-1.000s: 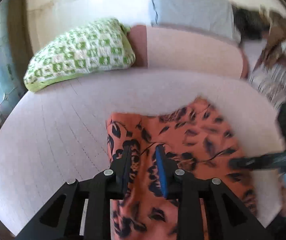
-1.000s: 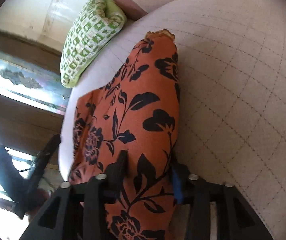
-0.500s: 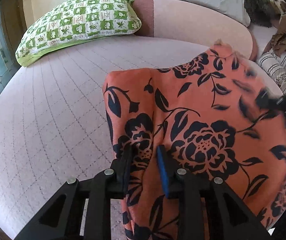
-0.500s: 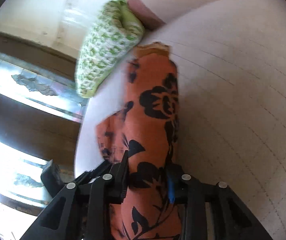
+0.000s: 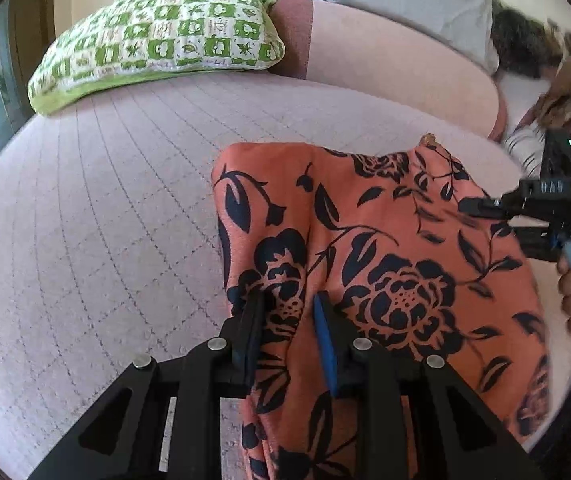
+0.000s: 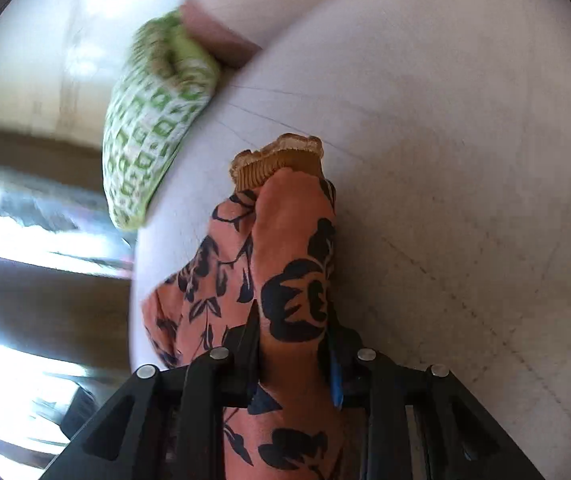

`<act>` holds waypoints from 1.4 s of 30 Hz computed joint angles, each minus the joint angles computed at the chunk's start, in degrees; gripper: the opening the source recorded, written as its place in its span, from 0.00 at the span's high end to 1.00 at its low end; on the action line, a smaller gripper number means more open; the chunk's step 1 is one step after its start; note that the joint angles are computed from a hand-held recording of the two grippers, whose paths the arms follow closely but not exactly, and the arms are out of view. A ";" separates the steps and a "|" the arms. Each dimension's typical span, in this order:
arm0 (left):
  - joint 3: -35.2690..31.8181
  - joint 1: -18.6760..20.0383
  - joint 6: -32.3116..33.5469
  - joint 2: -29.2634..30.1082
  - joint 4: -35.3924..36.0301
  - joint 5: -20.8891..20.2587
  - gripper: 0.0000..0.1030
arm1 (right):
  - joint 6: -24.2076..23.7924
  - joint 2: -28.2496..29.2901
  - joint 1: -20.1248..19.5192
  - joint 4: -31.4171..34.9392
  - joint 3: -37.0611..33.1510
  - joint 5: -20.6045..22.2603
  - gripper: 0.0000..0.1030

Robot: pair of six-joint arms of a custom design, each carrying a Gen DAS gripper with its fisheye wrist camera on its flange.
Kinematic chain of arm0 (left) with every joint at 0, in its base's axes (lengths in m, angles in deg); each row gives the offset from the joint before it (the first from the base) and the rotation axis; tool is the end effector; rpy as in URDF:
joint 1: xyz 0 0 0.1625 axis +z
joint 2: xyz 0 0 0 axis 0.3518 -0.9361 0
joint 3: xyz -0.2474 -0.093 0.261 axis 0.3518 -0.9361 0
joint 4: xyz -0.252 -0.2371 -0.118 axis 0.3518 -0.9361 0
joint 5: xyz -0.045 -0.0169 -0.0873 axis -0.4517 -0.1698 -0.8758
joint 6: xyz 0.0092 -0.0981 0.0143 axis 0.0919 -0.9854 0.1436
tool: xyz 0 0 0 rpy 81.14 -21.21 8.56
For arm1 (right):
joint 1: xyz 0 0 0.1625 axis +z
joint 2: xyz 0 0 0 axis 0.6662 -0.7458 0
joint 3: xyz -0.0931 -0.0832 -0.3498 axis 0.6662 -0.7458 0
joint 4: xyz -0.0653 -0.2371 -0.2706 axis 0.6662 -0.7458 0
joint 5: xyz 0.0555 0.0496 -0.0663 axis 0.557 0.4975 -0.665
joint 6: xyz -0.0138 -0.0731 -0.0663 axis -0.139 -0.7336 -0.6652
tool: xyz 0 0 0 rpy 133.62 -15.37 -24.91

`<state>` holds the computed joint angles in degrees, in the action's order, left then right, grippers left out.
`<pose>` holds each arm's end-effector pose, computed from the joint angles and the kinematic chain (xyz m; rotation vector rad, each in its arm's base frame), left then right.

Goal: Fold small clothes

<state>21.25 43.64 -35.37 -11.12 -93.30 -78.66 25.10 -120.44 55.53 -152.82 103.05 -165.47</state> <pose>-0.1098 -0.6440 0.2536 0.7667 2.5163 -0.5784 0.1938 -0.6330 0.2210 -0.3858 -2.9042 0.8875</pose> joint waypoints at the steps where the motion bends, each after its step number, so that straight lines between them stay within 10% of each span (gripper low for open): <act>1: -0.91 0.27 -0.82 -0.38 1.31 -1.42 0.73 | -1.57 0.36 1.82 0.22 -0.75 -4.16 0.68; 4: -4.21 0.63 -0.31 -0.83 2.94 -4.95 0.70 | -3.40 0.68 5.94 0.92 -1.54 -14.69 0.28; 7: -12.16 1.88 -0.09 2.66 8.58 -7.70 0.60 | -8.49 -2.35 8.83 -8.56 4.05 -18.59 0.28; 13: -31.03 6.16 -8.83 13.62 24.83 -12.14 0.76 | -11.74 -2.19 9.99 -5.82 7.54 -7.93 0.27; 19: -41.52 9.91 -13.15 18.70 33.52 -20.45 0.73 | -19.04 0.18 10.27 -9.61 11.00 -11.10 0.25; 32: -0.68 3.20 -8.12 -8.21 18.15 -18.04 0.51 | -15.37 2.03 8.79 -9.41 8.04 -6.11 0.16; 35: 2.04 4.44 -9.90 -8.57 17.47 -13.82 0.75 | -14.35 0.99 8.03 -9.25 8.84 -4.03 0.16; 38: -1.10 9.27 -18.61 -7.05 17.77 -22.32 0.75 | -13.52 -0.50 7.38 -8.15 9.85 -1.92 0.16; 42: 1.02 3.86 -14.95 -8.76 17.98 -13.41 0.74 | -10.99 -1.55 7.19 -3.44 8.29 -0.65 0.16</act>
